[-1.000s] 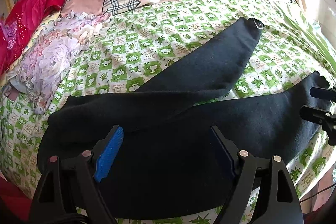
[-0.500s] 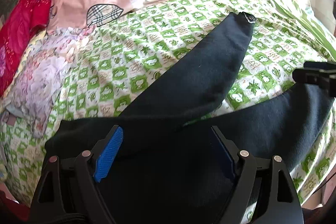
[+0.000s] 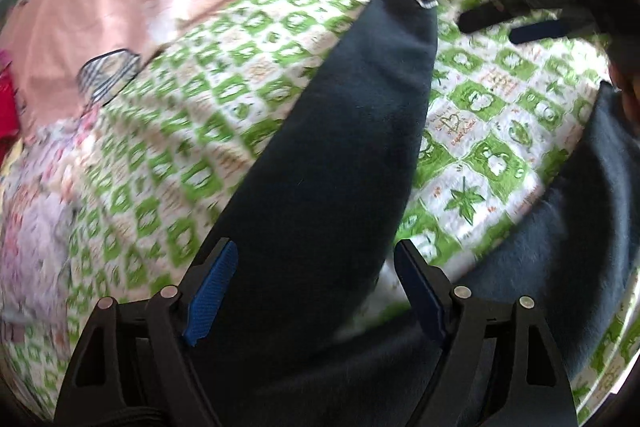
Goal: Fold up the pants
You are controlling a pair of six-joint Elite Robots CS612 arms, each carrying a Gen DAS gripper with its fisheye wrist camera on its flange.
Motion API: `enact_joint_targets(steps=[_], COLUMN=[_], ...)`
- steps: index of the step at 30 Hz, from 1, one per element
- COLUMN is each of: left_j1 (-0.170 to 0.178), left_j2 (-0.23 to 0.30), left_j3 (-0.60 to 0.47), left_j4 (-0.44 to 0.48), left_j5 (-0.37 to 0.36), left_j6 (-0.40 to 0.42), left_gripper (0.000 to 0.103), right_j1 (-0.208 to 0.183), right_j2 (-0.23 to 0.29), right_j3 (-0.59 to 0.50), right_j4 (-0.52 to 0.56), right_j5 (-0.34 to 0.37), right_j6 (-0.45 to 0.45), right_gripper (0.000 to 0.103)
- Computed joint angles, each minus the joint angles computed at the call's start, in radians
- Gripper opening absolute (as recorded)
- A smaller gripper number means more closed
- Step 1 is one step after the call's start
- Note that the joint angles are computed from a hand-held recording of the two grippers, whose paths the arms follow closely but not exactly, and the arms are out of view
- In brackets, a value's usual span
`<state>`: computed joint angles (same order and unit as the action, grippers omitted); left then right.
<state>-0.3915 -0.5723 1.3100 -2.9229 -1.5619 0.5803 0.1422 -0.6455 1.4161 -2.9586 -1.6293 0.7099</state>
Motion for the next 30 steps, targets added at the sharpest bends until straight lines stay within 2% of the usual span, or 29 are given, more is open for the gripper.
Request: enact_joint_targets(steps=[3,6,8,10,11,13,15,18,21,27,30], left_j1=[-0.005,0.0,0.005,0.013,0.018,0.026,0.033,0.047,0.063,0.089,0.1], left_j2=[0.026,0.043,0.047,0.048,0.048,0.054,0.062,0.08,0.098,0.075,0.054], left_j3=[-0.05,-0.093,-0.112,-0.128,-0.14,-0.167,-0.196,-0.255,-0.314,-0.316,-0.295], left_j4=[0.062,0.131,0.175,0.23,0.267,0.33,0.387,0.484,0.582,0.63,0.641], left_j5=[0.014,-0.007,-0.038,-0.086,-0.113,-0.154,-0.182,-0.229,-0.276,-0.353,-0.381], left_j6=[0.015,0.018,0.037,0.064,0.072,0.08,0.084,0.086,0.1,0.122,0.129], left_gripper=[0.078,0.077,0.071,0.054,0.051,0.043,0.038,0.024,0.01,0.002,0.002], right_j1=[-0.03,-0.052,-0.063,-0.074,-0.078,-0.085,-0.085,-0.08,-0.071,-0.054,-0.049], right_j2=[0.025,0.052,0.065,0.083,0.086,0.096,0.095,0.088,0.074,0.026,-0.001], right_j3=[-0.031,-0.06,-0.071,-0.085,-0.088,-0.104,-0.113,-0.109,-0.097,-0.041,0.0], right_j4=[0.021,0.022,0.007,-0.033,-0.042,-0.051,-0.031,-0.048,-0.064,-0.105,-0.129], right_j5=[0.039,0.064,0.078,0.093,0.098,0.113,0.114,0.106,0.1,0.066,0.053], right_j6=[0.067,0.125,0.162,0.213,0.225,0.253,0.258,0.251,0.237,0.235,0.244], right_gripper=[0.074,0.07,0.068,0.064,0.06,0.045,0.025,0.009,0.007,0.006,0.006])
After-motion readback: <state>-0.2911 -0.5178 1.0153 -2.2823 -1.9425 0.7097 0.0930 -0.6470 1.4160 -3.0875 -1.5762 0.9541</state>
